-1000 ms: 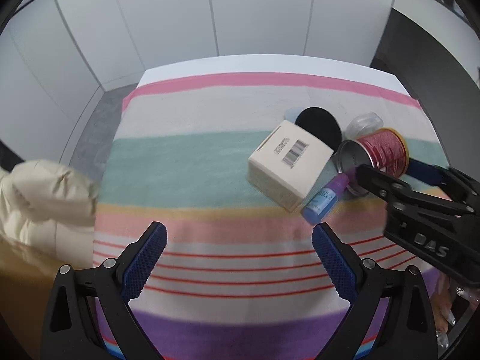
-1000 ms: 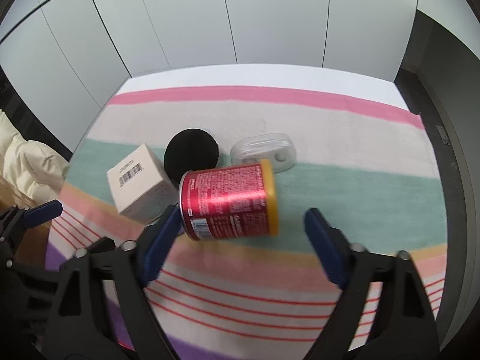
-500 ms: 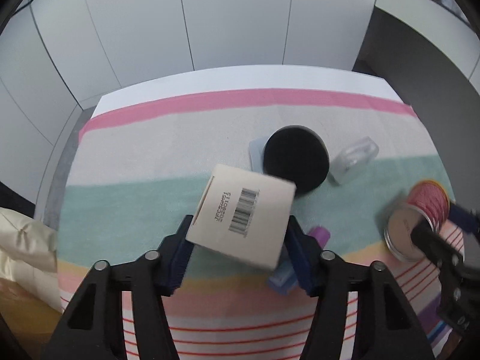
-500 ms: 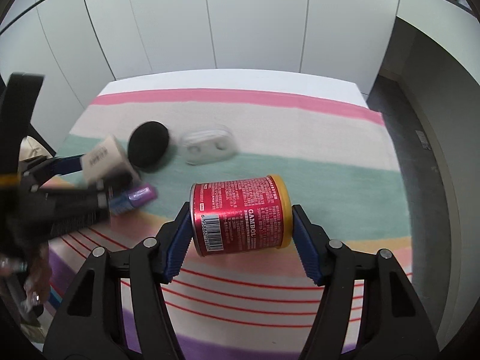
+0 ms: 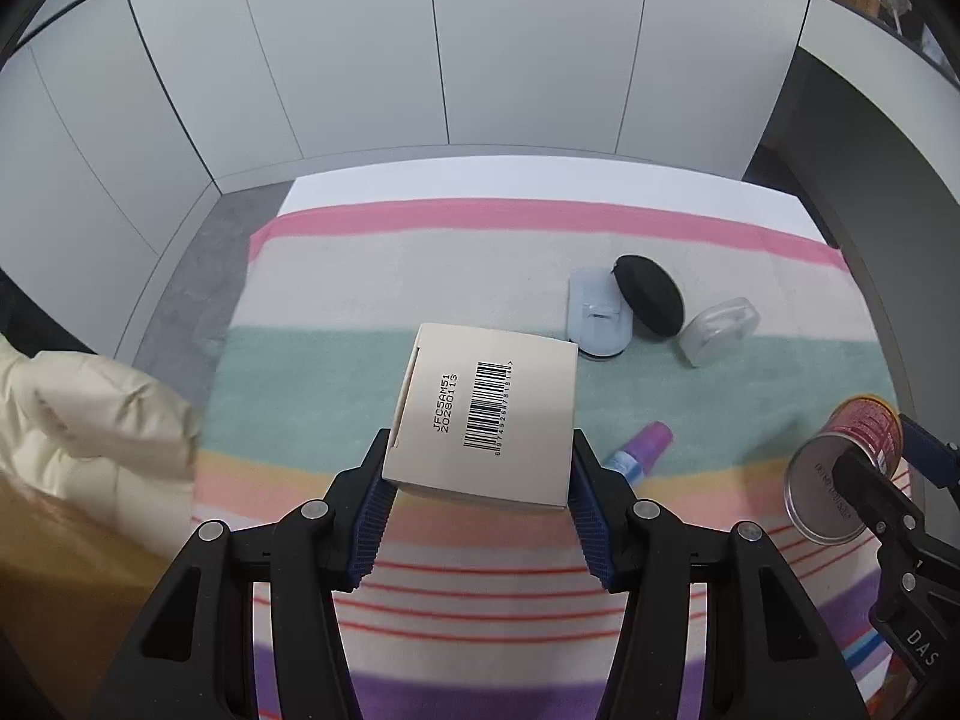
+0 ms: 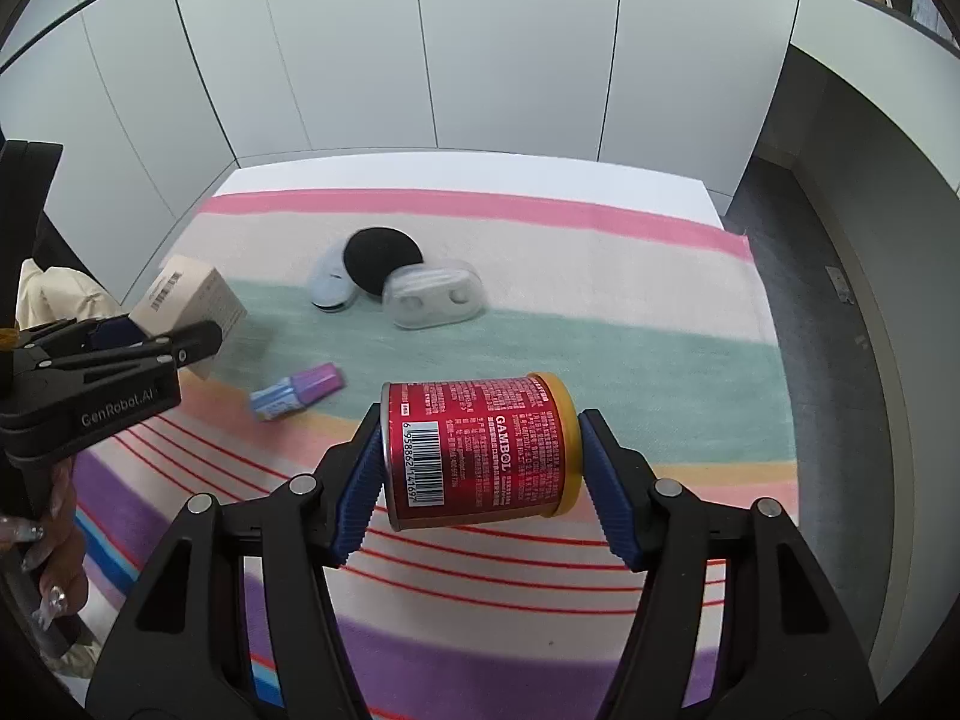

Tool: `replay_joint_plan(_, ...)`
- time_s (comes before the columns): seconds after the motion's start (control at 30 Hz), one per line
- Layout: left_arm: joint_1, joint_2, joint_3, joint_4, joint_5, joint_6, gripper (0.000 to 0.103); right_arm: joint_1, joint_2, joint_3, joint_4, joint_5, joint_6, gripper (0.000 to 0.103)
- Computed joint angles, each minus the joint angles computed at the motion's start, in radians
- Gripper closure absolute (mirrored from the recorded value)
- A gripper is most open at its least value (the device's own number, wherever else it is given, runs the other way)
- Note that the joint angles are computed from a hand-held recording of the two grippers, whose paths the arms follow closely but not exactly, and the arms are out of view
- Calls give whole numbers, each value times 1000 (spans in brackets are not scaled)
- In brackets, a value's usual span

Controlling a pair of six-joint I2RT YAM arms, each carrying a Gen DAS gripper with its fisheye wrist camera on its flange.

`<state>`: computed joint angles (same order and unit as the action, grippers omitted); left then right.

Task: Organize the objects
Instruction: 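Carry the white box and red can with both grippers over the cardboard box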

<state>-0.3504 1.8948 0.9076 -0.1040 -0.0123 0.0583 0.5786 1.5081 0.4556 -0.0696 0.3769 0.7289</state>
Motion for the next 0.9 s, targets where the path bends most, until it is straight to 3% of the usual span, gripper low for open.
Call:
replay_joint_plan(0.23,-5,-179,-29,-124,-26,0,48,76,-154,89,-263,68,57,39)
replay_joint_plan(0.53,24,-478,22,-401,-77,-40,48,181,-325,274,-619,126,148,39)
replay_joint_plan(0.9,79,-687,127,-664,-12,-30,48,368,-348,571,-1043,280,372,39)
